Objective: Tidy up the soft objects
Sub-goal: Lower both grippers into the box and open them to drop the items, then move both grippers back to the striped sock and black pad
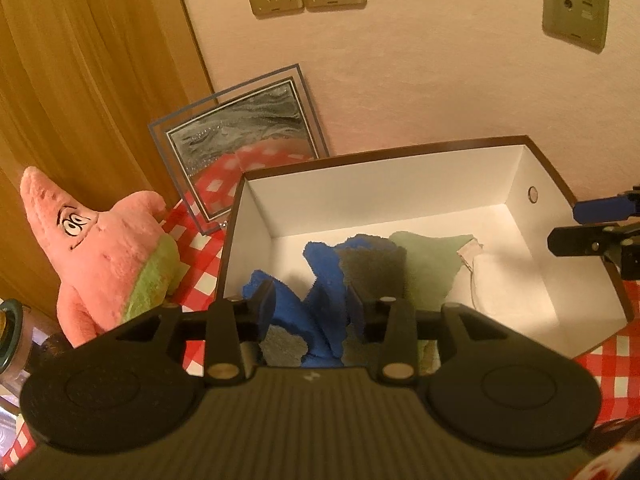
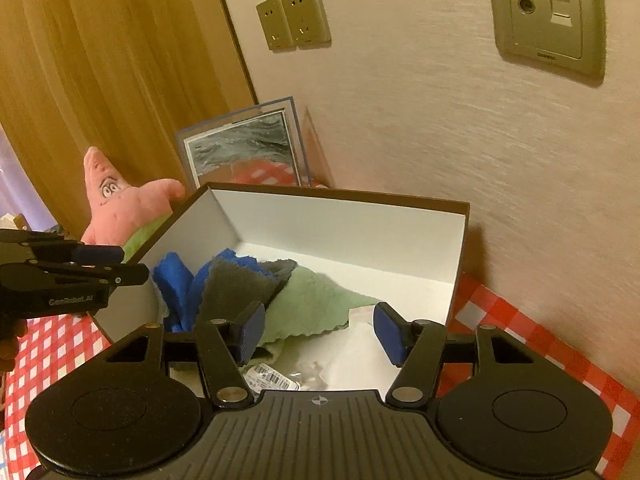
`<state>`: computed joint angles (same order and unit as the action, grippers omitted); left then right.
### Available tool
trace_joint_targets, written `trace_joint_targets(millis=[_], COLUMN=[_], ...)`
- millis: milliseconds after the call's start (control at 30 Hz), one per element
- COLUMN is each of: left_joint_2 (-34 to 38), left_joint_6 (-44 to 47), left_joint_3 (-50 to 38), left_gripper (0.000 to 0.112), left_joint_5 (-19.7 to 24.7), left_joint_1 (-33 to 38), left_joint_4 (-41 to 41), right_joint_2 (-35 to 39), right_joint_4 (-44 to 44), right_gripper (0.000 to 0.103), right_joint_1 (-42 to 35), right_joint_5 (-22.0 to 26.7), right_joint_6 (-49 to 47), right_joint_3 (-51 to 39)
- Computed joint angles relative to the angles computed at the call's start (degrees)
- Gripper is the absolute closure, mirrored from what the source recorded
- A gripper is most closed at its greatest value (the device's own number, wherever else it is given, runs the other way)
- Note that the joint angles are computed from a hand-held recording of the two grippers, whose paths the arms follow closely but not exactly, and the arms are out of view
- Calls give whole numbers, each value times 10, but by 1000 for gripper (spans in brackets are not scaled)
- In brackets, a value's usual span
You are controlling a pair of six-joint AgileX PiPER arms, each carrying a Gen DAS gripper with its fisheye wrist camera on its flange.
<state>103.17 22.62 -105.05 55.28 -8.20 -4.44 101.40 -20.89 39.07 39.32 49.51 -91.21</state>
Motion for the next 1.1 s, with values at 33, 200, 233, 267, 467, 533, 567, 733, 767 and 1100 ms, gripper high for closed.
trace_joint_targets(millis=[33,200,233,267,467,533,567,733,767,1100], left_joint_2=[-3,-25,-33,-41,-106,-129,-141,-211,-226,-388], left_joint_6=[0,-12,-14,-15,-17,-19,-20,-28,-26,50], left_joint_3=[1,14,18,23,66,77,82,113,120,208], left_gripper=[75,75,75,75,74,74,74,72,72,71], left_joint_5=[0,2,2,4,6,11,14,32,39,126], left_joint_1=[0,-1,0,2,14,19,22,44,51,182], left_joint_4=[0,2,0,-4,-19,-24,-27,-39,-44,-92], right_joint_2=[-4,-25,-32,-42,-119,-148,-162,-234,-248,-334], right_joint_4=[-3,-19,-28,-36,-92,-113,-120,-181,-195,-319], right_gripper=[43,43,43,43,43,43,43,43,43,43], right_joint_1=[1,7,10,12,32,41,45,85,98,304], right_joint_5=[0,6,7,6,8,14,16,36,47,207], right_joint_6=[4,22,30,38,106,137,149,224,240,399], right_joint_3=[3,19,25,33,97,119,128,175,181,225])
